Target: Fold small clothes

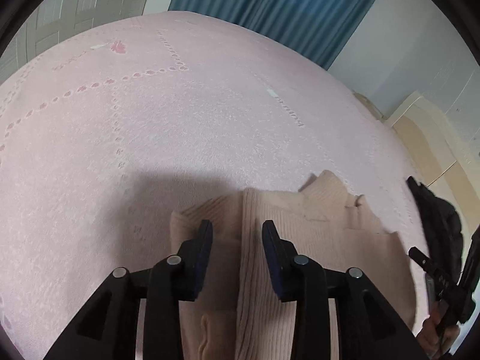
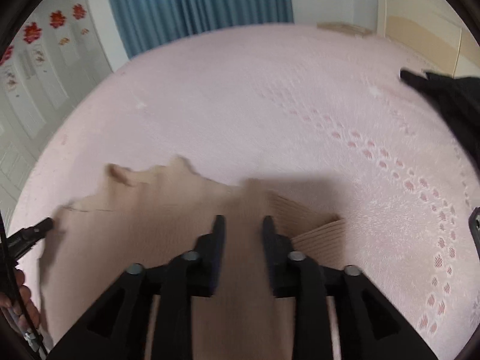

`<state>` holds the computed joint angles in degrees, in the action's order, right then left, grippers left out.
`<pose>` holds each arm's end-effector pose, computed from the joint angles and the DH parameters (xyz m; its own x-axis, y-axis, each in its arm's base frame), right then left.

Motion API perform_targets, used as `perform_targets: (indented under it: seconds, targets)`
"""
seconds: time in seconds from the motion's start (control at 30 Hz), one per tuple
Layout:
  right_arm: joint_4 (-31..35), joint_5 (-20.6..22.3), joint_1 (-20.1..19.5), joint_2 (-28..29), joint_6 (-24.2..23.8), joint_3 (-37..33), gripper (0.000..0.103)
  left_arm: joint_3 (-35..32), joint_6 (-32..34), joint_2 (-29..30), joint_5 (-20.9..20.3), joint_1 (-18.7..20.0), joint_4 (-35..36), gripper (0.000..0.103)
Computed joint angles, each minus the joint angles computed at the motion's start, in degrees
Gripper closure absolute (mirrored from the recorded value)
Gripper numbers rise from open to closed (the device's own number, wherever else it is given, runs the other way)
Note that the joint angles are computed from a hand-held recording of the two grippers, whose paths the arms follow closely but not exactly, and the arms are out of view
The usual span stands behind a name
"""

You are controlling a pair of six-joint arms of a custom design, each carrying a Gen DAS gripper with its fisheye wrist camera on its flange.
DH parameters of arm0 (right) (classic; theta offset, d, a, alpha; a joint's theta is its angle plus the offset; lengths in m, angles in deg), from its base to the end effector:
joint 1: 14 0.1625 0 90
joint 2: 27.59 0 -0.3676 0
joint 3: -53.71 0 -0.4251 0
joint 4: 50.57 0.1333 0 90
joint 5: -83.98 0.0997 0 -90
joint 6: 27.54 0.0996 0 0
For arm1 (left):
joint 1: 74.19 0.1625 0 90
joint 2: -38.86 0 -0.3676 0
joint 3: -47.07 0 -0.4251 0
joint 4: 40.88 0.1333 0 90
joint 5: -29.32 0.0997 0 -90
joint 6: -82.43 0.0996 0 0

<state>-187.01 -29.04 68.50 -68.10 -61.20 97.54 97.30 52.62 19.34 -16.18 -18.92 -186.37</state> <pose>-0.0160 -0.8444 0.3779 -0.7833 -0.0805 0.6164 -0.4071 0.8158 -0.4107 -0.3072 -0.7997 0.0455 -0.9110 -0.2279 -0.3438 0.0742 0.7294 -0.6800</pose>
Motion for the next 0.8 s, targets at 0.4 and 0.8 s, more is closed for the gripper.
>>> perform_targets:
  seconds: [0.4,0.8]
  targets:
    - [-14.37,-4.39,4.34,-9.70,-9.33,28.06,0.070,19.91,-0.94,-11.51,-4.26,0.49,-8.83,0.049]
    - [-0.64,-14.86,5.95,13.55,4.92,-6.84,0.069,24.48,3.48,-13.63,-14.17,2.69,-17.52,0.049]
